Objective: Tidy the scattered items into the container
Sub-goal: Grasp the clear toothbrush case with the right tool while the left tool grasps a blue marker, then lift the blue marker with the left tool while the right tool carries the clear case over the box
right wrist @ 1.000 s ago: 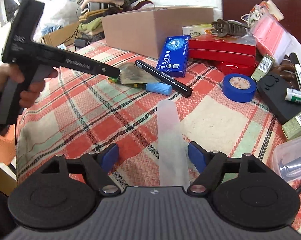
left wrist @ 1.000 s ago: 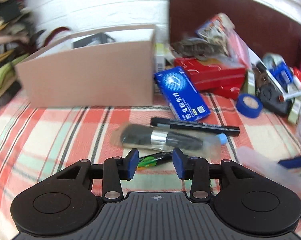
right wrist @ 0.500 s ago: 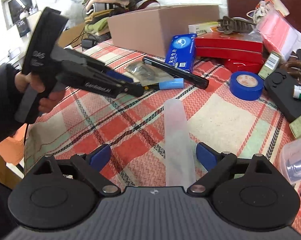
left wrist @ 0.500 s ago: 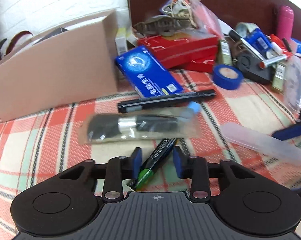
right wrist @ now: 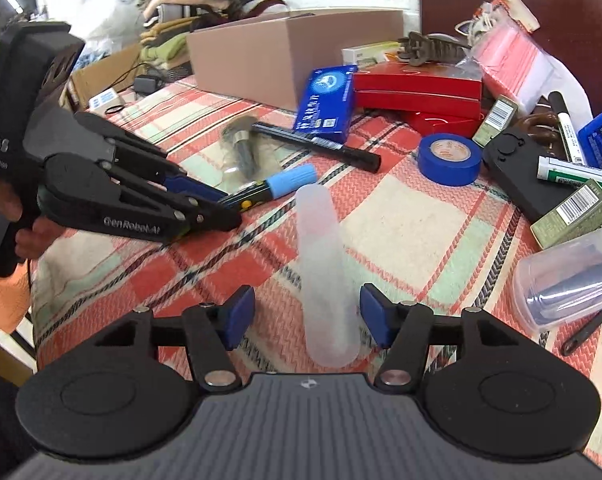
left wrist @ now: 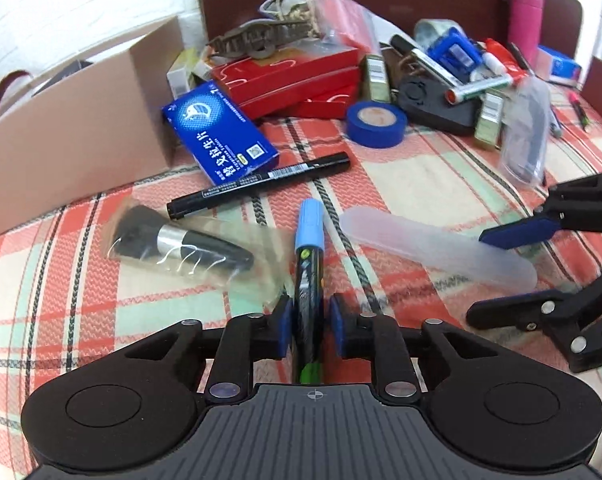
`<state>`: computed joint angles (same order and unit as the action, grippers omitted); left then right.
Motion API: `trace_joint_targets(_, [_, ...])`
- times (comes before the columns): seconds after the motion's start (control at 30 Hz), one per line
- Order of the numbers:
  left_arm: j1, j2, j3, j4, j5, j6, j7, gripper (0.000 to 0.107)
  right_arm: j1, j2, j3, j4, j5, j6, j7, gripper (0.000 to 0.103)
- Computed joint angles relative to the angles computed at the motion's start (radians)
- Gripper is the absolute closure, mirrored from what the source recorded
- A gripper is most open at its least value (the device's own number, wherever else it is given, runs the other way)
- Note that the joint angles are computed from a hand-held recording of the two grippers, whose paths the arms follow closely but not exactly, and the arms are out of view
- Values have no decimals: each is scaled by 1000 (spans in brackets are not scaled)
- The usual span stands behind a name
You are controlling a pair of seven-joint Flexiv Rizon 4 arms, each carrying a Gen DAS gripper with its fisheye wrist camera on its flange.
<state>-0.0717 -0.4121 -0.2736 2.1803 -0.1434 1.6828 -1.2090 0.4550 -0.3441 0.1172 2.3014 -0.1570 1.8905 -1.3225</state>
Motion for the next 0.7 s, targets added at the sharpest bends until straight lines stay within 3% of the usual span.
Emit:
trace_joint_targets(0.13, [-47,-17,42,-34,-10,-15,-24,68,59,-15,-58,-27,21,-14,-18,40])
trace_joint_targets(0.23, [-101,-19,98,-53,-7,-33,-41,87,185,-11,-178,-25,64,-24,-61,52])
trace_joint_targets(0.27, [-98,-16,95,-53,-9,-41,-41,95,221,-7,-209,-24,87,-30,-87,61])
trace_joint_targets(0.33, [-104,-12,101,-54,-10,-50,-43,95,208,-4,-197,-23,75,-35,-95,70])
trace_joint_targets(0.47, [-138,-10,133,-55,-4,-53,-58,94,218,-2,-205,-21,82,-37,-125,70])
trace_joint_targets(0.5, [-145,-12,139,-56,-2,-50,-62,80,204,-1,-192,-23,80,-41,-124,69])
trace_joint_targets(0.7, [-194,-28,186,-65,12,-24,-95,78,184,-10,-170,-34,81,-39,-106,69])
